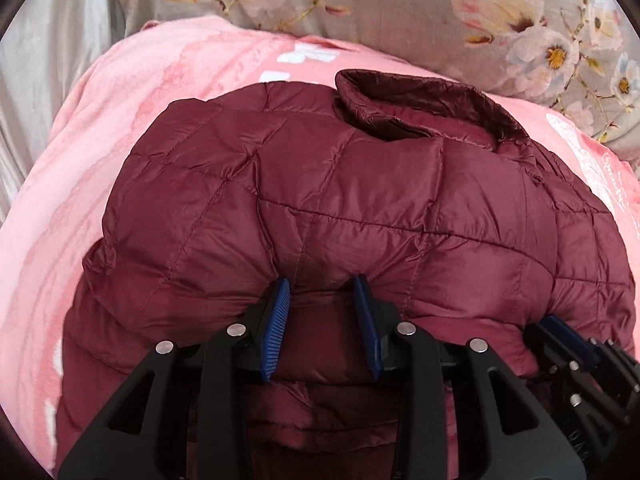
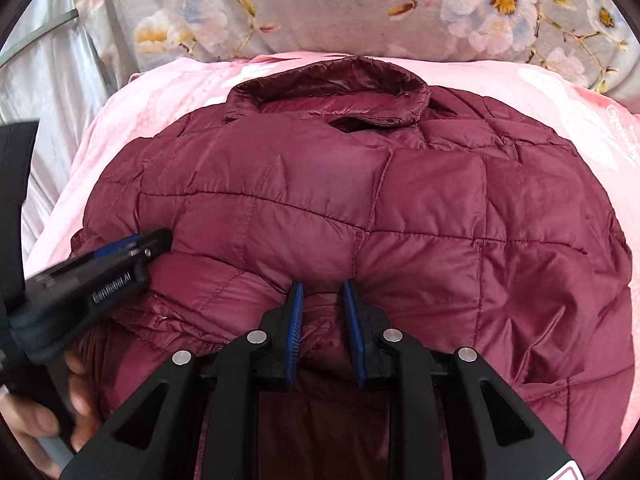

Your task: Fold large clothes

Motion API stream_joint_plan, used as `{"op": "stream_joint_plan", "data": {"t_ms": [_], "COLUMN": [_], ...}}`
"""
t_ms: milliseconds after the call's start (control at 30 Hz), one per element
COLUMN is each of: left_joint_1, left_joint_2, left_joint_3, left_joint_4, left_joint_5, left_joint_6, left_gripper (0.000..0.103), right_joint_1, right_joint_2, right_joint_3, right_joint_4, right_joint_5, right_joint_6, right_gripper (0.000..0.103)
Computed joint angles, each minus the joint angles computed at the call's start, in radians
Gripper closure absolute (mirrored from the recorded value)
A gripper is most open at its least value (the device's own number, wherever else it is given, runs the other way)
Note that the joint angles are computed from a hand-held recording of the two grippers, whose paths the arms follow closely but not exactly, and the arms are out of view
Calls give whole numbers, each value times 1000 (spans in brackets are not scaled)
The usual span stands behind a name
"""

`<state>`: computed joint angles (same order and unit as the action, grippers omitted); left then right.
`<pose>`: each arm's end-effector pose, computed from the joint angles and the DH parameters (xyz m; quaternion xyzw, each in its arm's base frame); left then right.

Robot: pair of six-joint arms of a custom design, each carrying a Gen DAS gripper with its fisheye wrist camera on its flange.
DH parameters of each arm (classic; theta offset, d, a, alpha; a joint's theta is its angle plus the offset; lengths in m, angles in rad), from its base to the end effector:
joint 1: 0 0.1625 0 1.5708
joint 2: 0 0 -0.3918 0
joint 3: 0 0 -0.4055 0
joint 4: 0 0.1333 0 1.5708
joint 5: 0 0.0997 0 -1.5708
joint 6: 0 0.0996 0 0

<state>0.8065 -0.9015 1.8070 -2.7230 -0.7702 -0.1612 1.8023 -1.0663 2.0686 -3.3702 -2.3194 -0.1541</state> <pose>-0.2722 -0.5799 0.1078 0.2257 0.8869 -0.2740 0.2955 0.1853 -0.5004 0.1841 0.0251 -0.8691 0.3740 0.3227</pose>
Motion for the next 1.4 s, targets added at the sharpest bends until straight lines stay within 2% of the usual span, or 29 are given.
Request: {"op": "stream_joint_plan", "data": {"t_ms": [200, 400, 667, 900, 933, 967, 1000, 1067, 1100, 1133, 1167, 1233, 1300, 1400], "left_joint_1": [-8, -19, -28, -32, -29, -21, -6, 25, 47, 59, 68, 85, 100, 119], "left_joint_2": [14, 32, 41, 43, 40, 30, 5, -42, -63, -69, -67, -35, 23, 135], "left_joint_3": [10, 6, 8, 7, 7, 7, 9, -11, -42, -70, -101, -196, -300, -472], "left_joint_4": [-44, -49, -48, -44, -42, -44, -42, 25, 75, 95, 107, 138, 168, 279], "left_joint_5": [28, 68, 105, 115, 103, 71, -2, -141, -232, -282, -319, -376, -407, -413], "left_joint_6": [26, 38, 47, 46, 44, 44, 35, -1, -38, -63, -87, -135, -164, -199], "left_gripper": [71, 71, 70, 70, 70, 65, 61, 43, 40, 35, 27, 13, 13, 14], "right_joint_1": [19, 11, 14, 9, 4, -11, -27, -68, -83, -98, -108, -138, -161, -196], "right_joint_2": [39, 29, 38, 29, 21, -9, -44, -135, -163, -188, -199, -222, -213, -185], "right_joint_3": [-15, -8, -13, -7, -3, 16, 39, 84, 97, 101, 94, 40, -22, -92], "right_joint_4": [-44, -44, -51, -49, -44, -35, -25, 6, -11, -38, -48, 11, 73, 134], "right_joint_5": [-57, -39, -55, -35, -18, 34, 93, 234, 279, 308, 320, 345, 369, 413], "right_joint_6": [-40, -32, -41, -33, -23, -4, 25, 108, 136, 169, 188, 246, 266, 296], "right_gripper": [81, 81, 82, 82, 81, 79, 77, 61, 56, 45, 39, 39, 39, 40]}}
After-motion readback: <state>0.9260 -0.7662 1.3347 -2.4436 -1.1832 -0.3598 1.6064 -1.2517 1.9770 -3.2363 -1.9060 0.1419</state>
